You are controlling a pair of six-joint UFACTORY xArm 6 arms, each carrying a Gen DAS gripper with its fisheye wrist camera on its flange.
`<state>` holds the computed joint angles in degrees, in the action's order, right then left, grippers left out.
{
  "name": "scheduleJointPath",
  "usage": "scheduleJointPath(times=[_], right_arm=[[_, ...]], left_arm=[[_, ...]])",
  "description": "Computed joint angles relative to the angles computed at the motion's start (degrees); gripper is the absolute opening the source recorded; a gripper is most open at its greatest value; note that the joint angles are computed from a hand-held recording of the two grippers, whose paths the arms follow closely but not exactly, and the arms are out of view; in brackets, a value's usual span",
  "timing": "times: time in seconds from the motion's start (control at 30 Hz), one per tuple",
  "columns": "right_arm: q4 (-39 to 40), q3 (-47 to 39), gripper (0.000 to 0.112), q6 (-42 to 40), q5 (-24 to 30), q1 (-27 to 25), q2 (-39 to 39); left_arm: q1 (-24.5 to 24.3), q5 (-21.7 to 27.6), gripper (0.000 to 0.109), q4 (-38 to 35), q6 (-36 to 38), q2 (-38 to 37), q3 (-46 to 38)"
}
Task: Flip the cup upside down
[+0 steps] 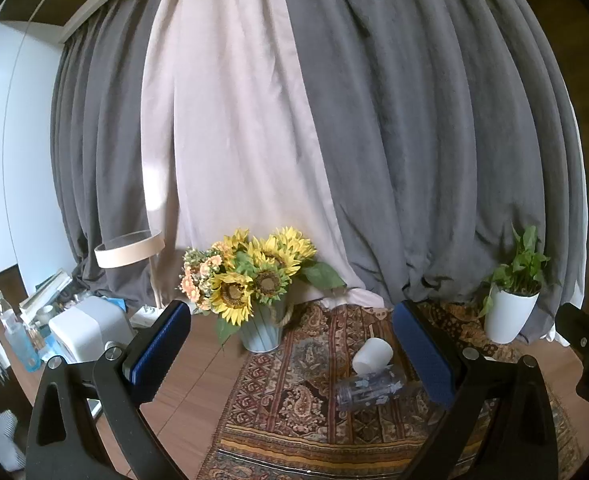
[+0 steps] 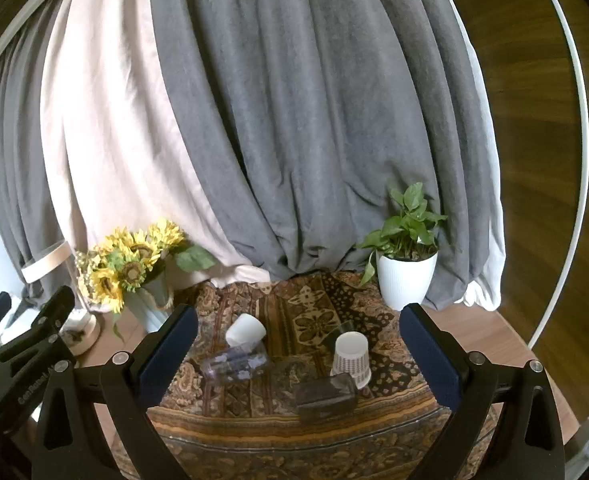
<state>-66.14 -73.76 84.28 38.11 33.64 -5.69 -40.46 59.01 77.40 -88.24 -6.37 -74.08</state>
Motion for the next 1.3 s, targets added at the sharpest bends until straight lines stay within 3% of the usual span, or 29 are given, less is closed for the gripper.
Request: scheduleJointPath(times=[1.3], right_arm=[[0.03,-0.93,0.101,0.02,0.38,0.12,0.57]], left_arm=[[2.56,-4.58,0.103,0.38,0.01,-0.68,1.09]])
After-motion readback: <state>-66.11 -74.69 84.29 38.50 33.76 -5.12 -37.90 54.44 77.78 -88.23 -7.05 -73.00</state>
